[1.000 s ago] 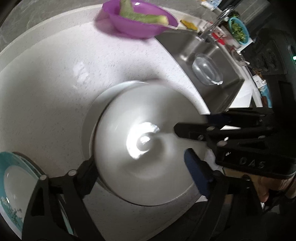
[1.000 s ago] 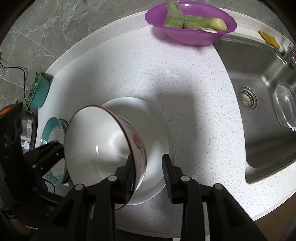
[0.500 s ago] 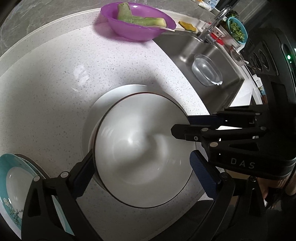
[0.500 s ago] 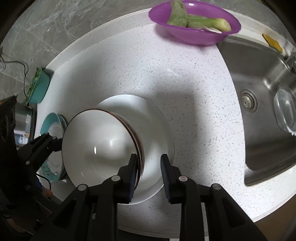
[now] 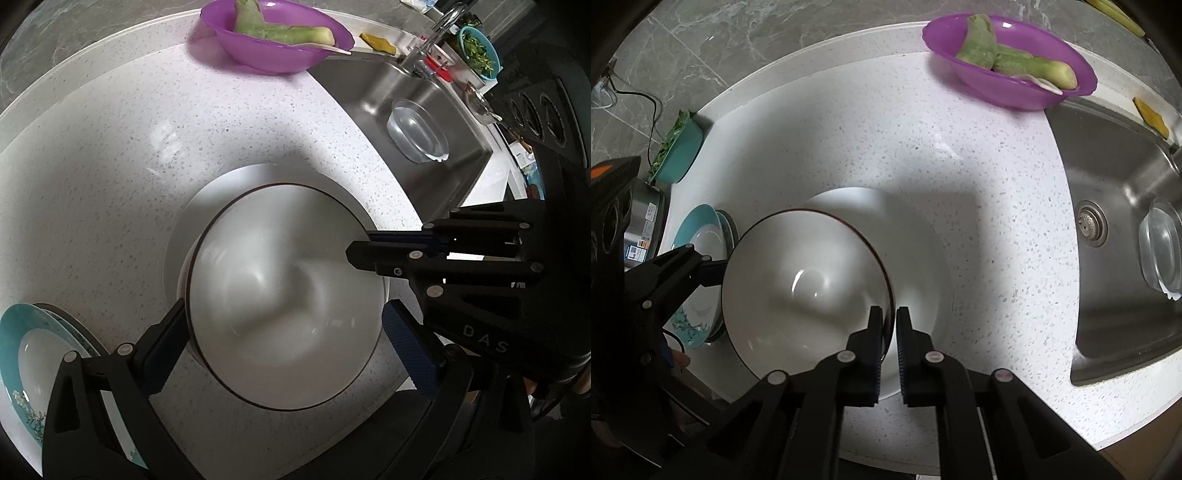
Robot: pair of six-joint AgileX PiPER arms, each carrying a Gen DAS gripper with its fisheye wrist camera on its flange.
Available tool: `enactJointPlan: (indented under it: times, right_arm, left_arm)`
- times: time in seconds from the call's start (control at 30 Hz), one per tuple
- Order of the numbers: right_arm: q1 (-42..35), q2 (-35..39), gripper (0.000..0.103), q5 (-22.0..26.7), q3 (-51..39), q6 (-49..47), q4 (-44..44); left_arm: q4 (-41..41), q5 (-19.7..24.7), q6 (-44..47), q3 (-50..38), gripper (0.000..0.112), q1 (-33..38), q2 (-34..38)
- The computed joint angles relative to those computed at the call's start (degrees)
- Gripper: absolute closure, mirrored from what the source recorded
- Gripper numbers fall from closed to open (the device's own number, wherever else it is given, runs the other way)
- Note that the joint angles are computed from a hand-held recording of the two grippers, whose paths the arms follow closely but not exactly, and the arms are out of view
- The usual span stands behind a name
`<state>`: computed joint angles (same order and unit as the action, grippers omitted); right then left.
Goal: Organize plates and bowls
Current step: 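Lower the patterned bowl into the white bowls and open both grippers, then move both grippers to the rim of the nested bowl stack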
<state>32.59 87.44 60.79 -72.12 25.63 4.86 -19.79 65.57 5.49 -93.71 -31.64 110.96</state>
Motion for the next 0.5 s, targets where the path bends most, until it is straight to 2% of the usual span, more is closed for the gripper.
enactJointPlan:
  times: [0.17, 0.5]
  right_arm:
    - [0.6, 0.7, 0.093, 1.3, -1.3, -0.4, -1.3]
    - [-0.9, 0.3, 0.093, 0.9, -1.4, -2.6, 1.0]
  left_arm:
    - [3.9, 0.3, -2.5, -0.8, 0.010, -0.6, -0.2]
    - [4.5, 1.8, -2.9, 0.1, 0.009, 1.3, -3.5]
